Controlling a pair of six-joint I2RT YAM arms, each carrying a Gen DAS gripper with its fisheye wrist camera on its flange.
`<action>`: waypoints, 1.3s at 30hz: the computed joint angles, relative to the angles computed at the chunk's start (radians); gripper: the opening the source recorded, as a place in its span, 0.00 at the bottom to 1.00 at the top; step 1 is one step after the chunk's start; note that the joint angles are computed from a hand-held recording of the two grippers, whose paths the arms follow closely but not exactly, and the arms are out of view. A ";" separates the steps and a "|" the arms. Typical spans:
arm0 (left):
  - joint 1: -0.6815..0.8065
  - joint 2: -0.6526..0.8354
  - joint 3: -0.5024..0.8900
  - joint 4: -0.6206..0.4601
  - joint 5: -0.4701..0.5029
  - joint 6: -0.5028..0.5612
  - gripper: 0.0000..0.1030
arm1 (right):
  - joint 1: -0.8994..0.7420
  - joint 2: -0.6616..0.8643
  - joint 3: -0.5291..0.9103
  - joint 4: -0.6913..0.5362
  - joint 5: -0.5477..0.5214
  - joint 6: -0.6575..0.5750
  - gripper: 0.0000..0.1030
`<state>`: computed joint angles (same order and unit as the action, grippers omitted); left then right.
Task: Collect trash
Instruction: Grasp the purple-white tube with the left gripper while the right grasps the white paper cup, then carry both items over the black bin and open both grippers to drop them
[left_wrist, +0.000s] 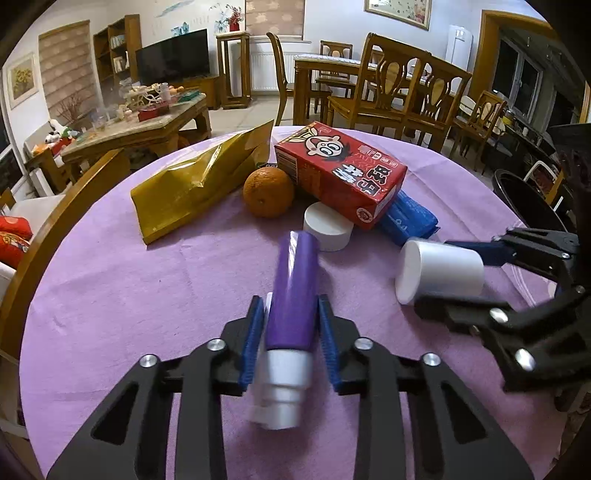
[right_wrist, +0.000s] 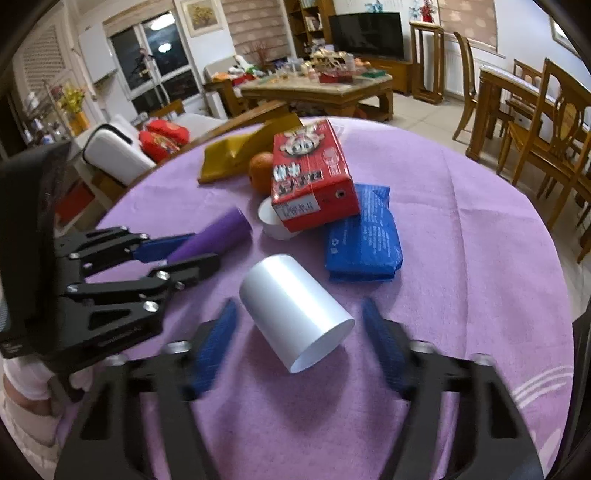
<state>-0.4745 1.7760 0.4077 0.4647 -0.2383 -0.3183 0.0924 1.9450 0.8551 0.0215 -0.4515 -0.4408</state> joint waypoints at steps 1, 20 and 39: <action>-0.001 -0.002 0.003 -0.005 0.000 -0.001 0.27 | 0.005 0.010 0.009 -0.014 0.001 -0.001 0.48; -0.057 -0.183 -0.161 0.144 0.005 -0.103 0.24 | -0.252 -0.157 -0.110 -0.084 -0.376 -0.076 0.39; -0.428 -0.040 0.188 0.069 -0.181 -0.137 0.24 | -0.809 -0.089 0.156 -0.510 -0.736 -0.349 0.39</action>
<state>-0.9024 1.7364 0.5961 0.5337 -0.4188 -0.4550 -0.7168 1.8561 1.0112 -0.4881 -1.1873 -0.7895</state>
